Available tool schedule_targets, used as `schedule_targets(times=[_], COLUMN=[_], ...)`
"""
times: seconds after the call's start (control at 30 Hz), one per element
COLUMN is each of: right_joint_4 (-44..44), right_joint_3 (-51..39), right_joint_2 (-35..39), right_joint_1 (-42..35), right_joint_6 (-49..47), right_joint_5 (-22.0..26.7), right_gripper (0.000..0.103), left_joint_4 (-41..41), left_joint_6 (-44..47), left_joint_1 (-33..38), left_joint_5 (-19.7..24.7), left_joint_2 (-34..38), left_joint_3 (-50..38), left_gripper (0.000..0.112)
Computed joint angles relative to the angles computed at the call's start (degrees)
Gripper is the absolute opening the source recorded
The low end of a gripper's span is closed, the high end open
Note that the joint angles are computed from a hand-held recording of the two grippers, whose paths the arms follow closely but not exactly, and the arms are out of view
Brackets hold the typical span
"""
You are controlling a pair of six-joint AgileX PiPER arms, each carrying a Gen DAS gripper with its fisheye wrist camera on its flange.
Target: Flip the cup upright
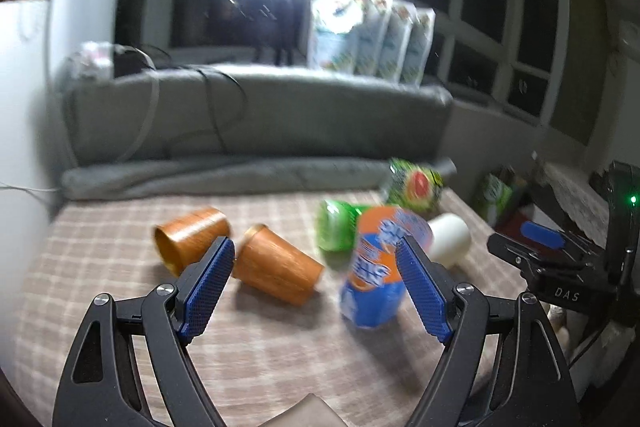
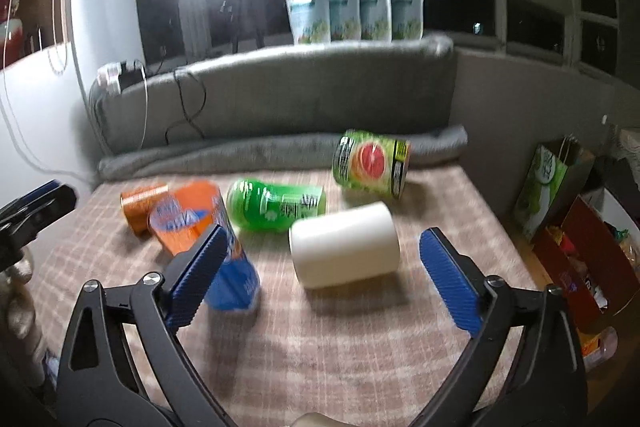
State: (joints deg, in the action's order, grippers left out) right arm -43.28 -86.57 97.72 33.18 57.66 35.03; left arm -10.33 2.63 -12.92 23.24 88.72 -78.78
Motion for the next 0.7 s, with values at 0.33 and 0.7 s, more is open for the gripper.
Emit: schedule_targets(times=[0.33,0.7], right_joint_4=[-20.3,-21.7], right_joint_3=[-1.6,-3.2], right_joint_2=[1.8,2.9], right_joint_1=[6.3,7.6], right_joint_6=[15.6,16.2], right_joint_5=[7.4,8.4], right_gripper=[0.103,0.103], left_joint_4=[21.2,38.4], left_joint_6=[-20.2,-38.3], left_joint_1=[-1.4,-1.5], left_joint_5=[-6.4,-8.4], left_joint_2=[-4.4,-6.9], left_joint_3=[5.2,8.8], left_gripper=[0.086,0.103])
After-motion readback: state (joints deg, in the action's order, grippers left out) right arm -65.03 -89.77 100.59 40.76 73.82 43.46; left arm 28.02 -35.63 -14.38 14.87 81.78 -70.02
